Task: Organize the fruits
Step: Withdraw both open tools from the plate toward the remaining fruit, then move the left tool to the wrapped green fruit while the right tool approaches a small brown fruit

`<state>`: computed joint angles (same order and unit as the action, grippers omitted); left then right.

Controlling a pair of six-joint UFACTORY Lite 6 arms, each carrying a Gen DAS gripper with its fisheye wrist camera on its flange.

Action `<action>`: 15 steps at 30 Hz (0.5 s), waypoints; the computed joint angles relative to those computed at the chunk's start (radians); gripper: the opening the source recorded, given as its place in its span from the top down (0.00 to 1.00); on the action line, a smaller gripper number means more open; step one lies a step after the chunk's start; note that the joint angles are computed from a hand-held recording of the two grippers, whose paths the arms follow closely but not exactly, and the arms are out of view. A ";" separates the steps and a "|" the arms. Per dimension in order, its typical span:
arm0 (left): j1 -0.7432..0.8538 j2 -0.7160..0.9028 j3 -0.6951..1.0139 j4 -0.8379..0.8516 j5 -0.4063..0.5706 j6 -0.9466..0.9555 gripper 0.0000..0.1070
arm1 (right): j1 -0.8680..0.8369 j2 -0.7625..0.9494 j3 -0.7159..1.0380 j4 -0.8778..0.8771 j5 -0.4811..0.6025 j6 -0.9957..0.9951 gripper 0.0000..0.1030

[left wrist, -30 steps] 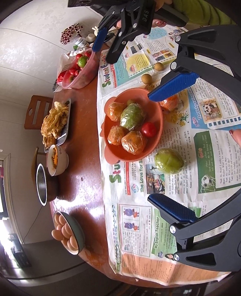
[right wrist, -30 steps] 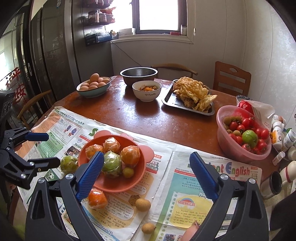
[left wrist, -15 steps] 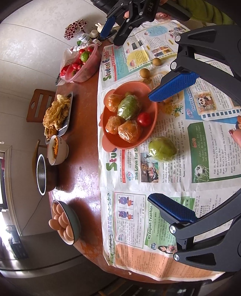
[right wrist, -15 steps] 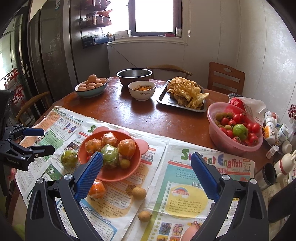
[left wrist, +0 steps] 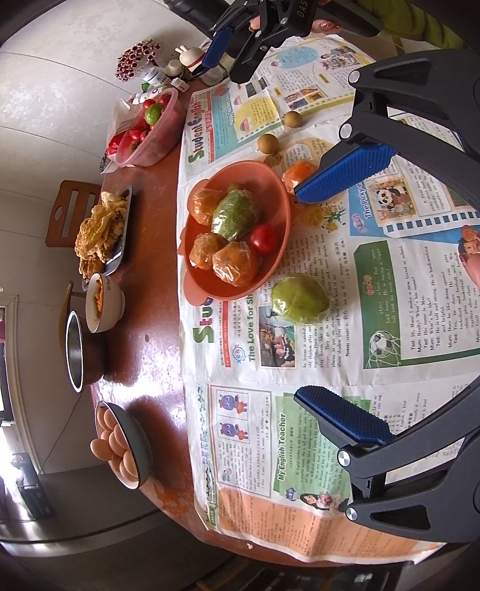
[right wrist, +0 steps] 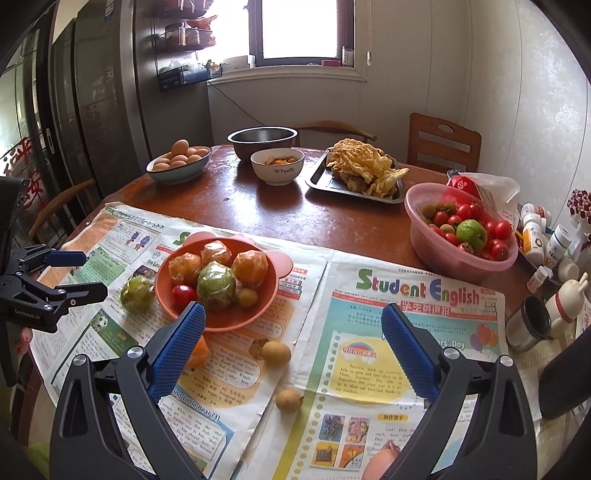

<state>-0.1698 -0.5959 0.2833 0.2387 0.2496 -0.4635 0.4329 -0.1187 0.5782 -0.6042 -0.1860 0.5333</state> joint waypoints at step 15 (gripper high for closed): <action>-0.070 -0.004 -0.075 0.260 -0.011 -0.292 0.13 | 0.039 -0.026 -0.121 0.294 -0.035 -0.262 0.07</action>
<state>-0.2403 -0.6001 0.2084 0.4989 0.2389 -0.7554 0.4716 -0.1448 0.4573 -0.3106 -0.2214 0.2717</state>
